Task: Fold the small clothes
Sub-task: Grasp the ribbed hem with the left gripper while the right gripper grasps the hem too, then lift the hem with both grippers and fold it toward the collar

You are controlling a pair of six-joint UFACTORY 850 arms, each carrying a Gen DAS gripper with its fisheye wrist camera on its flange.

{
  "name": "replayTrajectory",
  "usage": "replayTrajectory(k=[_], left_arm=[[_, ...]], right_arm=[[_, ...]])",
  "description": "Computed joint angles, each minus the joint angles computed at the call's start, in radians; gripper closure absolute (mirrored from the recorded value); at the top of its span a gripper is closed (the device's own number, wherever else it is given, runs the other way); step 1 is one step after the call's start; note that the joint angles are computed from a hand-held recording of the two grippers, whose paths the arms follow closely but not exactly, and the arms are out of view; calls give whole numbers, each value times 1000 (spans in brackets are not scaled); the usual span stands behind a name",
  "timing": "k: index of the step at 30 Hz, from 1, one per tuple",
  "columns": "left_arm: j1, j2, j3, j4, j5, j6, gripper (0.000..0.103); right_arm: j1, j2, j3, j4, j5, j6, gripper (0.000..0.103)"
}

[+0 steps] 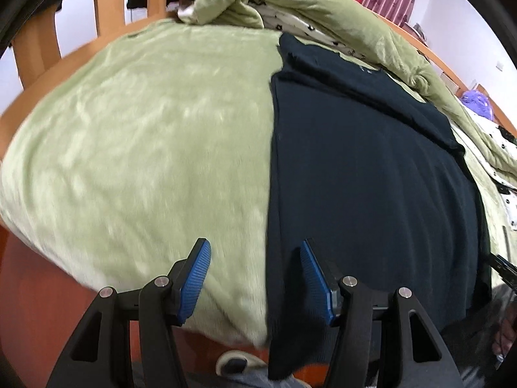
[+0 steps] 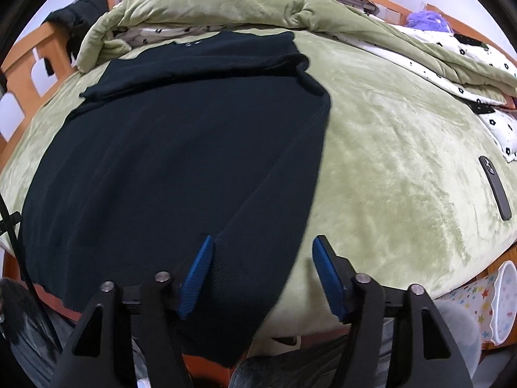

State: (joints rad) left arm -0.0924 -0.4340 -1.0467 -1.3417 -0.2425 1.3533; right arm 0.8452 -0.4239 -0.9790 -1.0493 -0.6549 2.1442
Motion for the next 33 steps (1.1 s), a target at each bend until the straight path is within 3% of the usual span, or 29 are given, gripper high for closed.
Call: replayTrajectory(k=[5, 8, 11, 13, 14, 18, 19, 20, 23, 26, 30, 33], left_arm=[[-1, 21, 45, -68, -10, 110, 44], [-8, 17, 41, -32, -18, 78, 44], [-12, 19, 49, -15, -28, 65, 46], [-11, 20, 58, -40, -44, 87, 46], [-11, 24, 64, -50, -50, 95, 47], [-16, 32, 78, -73, -74, 113, 71], [-22, 38, 86, -103, -56, 144, 85], [-24, 45, 92, -152, -40, 194, 93], [22, 52, 88, -187, -163, 190, 93], [66, 65, 82, -217, -279, 171, 94], [79, 110, 76, -254, -342, 176, 94], [66, 126, 41, -247, -347, 136, 94]], right_arm=[[38, -30, -39, 21, -39, -21, 37], [39, -74, -80, 101, -65, -106, 37], [45, -68, -62, 76, -60, -33, 37], [43, -55, -42, 64, -40, 2, 43], [43, -52, -36, 69, -38, 5, 57], [46, -38, -9, 69, -47, 26, 84], [45, -27, 3, 61, -41, 42, 85], [41, 1, 35, 22, -8, 97, 86], [29, 95, 139, -155, 75, 332, 87], [28, 165, 210, -297, 97, 507, 87], [30, 232, 263, -418, 87, 647, 88], [12, 270, 266, -467, 87, 666, 88]])
